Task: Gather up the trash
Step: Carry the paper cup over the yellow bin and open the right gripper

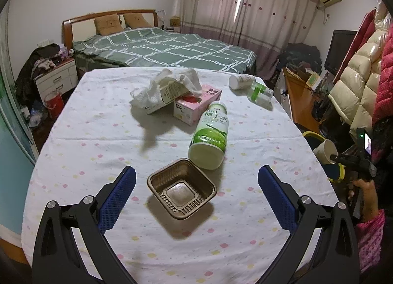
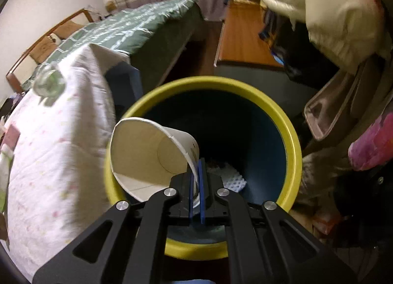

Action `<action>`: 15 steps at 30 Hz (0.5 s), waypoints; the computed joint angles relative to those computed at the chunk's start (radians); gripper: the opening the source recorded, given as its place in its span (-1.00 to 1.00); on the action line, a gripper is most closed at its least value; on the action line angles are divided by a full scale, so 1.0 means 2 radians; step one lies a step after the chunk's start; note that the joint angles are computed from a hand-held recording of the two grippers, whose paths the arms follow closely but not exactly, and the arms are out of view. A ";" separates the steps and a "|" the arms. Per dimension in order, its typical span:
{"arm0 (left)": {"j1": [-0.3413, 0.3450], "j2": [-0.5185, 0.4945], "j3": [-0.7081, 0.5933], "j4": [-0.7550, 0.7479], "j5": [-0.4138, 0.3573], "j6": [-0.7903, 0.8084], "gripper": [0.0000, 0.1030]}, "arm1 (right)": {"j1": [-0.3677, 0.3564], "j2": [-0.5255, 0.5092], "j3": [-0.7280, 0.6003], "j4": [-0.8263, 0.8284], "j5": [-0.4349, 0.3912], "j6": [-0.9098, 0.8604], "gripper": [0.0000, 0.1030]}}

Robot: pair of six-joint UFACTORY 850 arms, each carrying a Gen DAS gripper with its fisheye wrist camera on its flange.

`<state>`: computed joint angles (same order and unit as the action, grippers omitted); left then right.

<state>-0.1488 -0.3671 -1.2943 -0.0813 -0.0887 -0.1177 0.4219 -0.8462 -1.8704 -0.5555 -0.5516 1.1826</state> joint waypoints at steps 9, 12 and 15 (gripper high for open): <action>0.004 -0.016 -0.012 -0.115 -0.012 0.120 0.91 | -0.002 0.008 0.017 -0.033 0.001 0.044 -0.62; 0.007 -0.019 -0.014 -0.185 -0.016 0.196 0.91 | 0.001 0.015 0.024 -0.043 0.005 0.053 -0.62; 0.010 -0.024 -0.018 -0.205 -0.022 0.230 0.91 | 0.005 0.018 0.023 -0.045 0.006 0.051 -0.61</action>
<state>-0.1278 -0.4156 -1.3307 -0.4917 -0.1335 0.3422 0.4314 -0.8105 -1.8239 -0.6460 -0.5401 1.2853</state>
